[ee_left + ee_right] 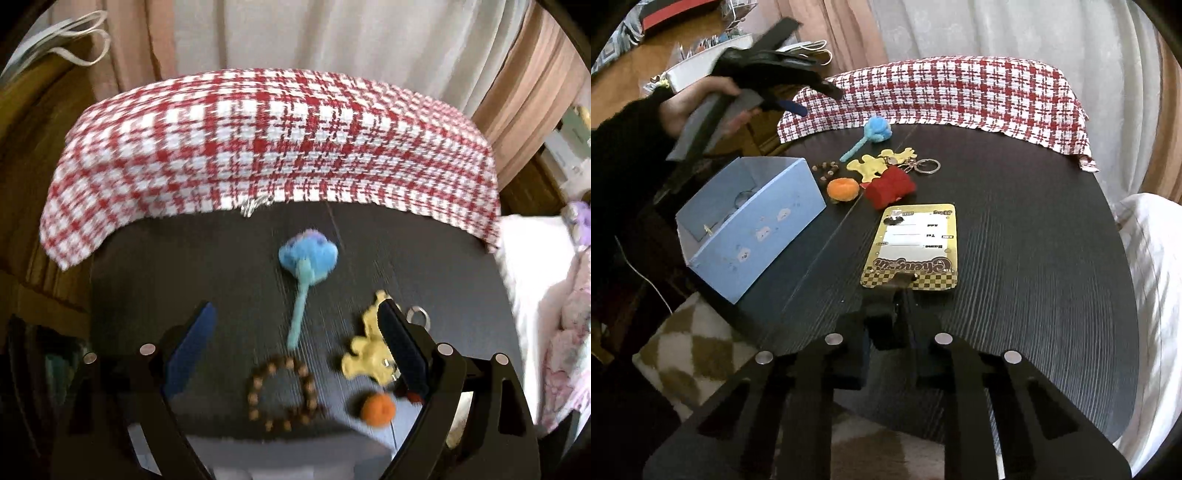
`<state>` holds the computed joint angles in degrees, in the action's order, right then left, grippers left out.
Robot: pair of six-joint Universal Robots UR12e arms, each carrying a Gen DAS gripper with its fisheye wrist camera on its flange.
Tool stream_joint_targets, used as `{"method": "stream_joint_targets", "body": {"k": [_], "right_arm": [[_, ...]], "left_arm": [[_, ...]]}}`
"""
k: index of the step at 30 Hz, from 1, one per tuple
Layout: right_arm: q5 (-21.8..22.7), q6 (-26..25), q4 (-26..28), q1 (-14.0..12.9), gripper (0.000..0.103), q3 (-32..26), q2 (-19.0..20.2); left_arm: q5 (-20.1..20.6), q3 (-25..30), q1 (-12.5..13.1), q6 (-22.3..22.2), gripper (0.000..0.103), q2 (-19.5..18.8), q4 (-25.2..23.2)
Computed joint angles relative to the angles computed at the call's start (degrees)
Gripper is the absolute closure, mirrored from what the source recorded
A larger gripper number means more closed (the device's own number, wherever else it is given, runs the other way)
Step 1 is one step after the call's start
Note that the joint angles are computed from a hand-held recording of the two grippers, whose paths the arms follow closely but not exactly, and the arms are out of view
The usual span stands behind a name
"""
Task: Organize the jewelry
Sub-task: 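Grasp the blue pompom pen with the left tool while the right tool grasps the tag's black strap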
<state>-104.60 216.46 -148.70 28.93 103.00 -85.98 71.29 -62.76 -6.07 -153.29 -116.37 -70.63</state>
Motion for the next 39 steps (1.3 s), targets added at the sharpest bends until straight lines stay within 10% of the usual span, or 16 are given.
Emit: {"method": "stream_joint_targets", "body": {"k": [17,30,39], "right_arm": [[1.8,2.3,2.3,-0.7,0.092,0.6,-0.4],[1.3,1.5,4.1,-0.5,0.092,-0.2,-0.2],[-2.9,-0.3,5.2,0.4,0.092,-1.3,0.2]], "left_arm": [[9.8,10.6,-4.8,-6.4,0.014,-9.5,-7.6],[12.4,7.4,-5.0,-0.8,0.052,-8.8,-2.8],[9.2,0.7,-4.2,0.2,0.053,-4.2,3.9]]}}
